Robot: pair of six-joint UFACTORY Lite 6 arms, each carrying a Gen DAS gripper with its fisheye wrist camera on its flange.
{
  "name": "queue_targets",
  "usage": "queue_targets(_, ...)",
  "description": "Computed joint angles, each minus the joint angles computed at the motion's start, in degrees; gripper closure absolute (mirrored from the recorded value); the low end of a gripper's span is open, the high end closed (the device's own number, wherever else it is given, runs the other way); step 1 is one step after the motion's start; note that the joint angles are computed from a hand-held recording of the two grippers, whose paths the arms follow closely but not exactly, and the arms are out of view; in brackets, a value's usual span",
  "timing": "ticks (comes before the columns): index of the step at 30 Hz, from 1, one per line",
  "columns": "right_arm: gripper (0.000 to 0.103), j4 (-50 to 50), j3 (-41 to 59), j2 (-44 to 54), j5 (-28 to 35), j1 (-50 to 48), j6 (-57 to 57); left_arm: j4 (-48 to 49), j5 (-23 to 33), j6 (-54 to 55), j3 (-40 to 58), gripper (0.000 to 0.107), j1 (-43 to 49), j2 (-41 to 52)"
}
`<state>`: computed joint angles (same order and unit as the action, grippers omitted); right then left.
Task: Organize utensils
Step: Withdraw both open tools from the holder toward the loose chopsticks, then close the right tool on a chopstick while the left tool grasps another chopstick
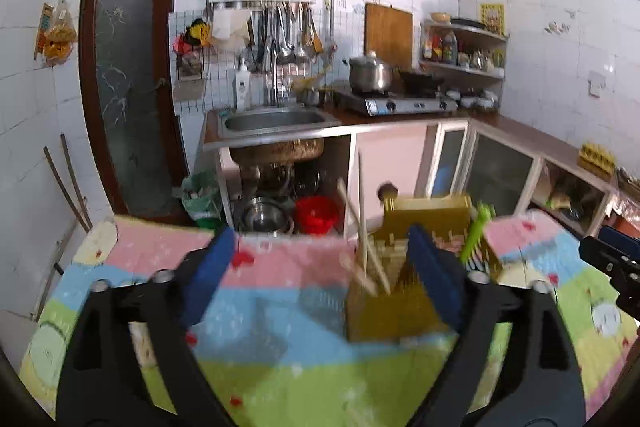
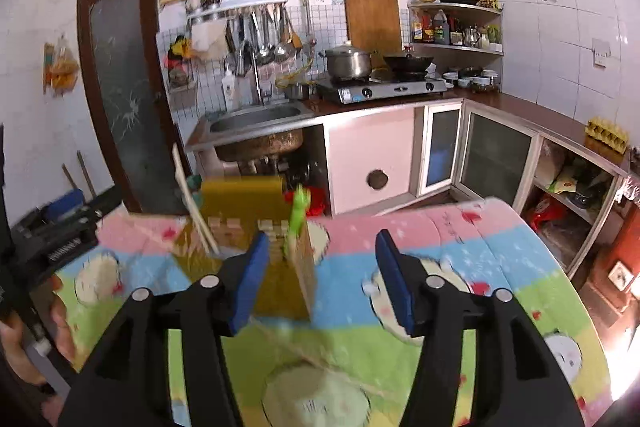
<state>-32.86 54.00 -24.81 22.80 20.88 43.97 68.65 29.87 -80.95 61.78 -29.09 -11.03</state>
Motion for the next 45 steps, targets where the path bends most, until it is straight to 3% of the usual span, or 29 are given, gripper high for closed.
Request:
queue_targets(9,0.047,-13.96,-21.55,-11.5,7.69,15.93,20.11,-9.91,2.22,3.81,-22.0,0.017,-5.42,-14.85)
queue_targets(14,0.047,-18.41,-27.6,-11.59,8.67,24.46,31.91,-11.96,1.31,2.92,-28.43,0.016,-5.39,-15.83)
queue_targets(20,0.047,-26.6,-29.68,-4.21,7.6,31.71,46.56,-9.75,-1.54,-1.86,-34.36,0.016,-4.48,-14.27)
queue_targets(24,0.047,-27.73,-29.5,-1.44,6.69,32.94,49.27,-5.7,-2.35,-5.22,-36.75,0.016,-3.31,-12.57)
queue_targets(30,0.048,-27.14,-27.55,0.57,7.49,35.13,48.71,-8.18,-7.43,-1.28,-37.91,0.016,2.68,-12.67)
queue_targets(33,0.06,-26.47,-25.93,4.21,6.25,34.77,47.3,-8.6,-7.81,-0.13,-37.71,0.016,4.28,-12.6)
queue_targets(38,0.068,-25.6,-22.36,10.87,5.69,34.82,45.58,-16.43,-10.19,8.48,-36.21,0.016,8.26,-12.06)
queue_targets(39,0.074,-25.98,-21.65,11.87,6.39,35.25,45.72,-18.07,-10.32,9.91,-35.65,0.016,8.46,-11.77)
queue_targets(40,0.087,-26.15,-21.15,12.36,6.31,35.2,45.7,-18.58,-10.3,10.22,-35.5,0.016,8.44,-11.72)
queue_targets(42,0.097,-26.0,-21.43,11.71,5.59,34.29,45.73,-20.55,-10.1,11.24,-34.6,0.016,7.8,-11.2)
queue_targets(45,0.097,-25.41,-23.3,8.74,5.82,33.43,45.5,-22.24,-9.33,11.09,-32.99,0.016,5.41,-9.82)
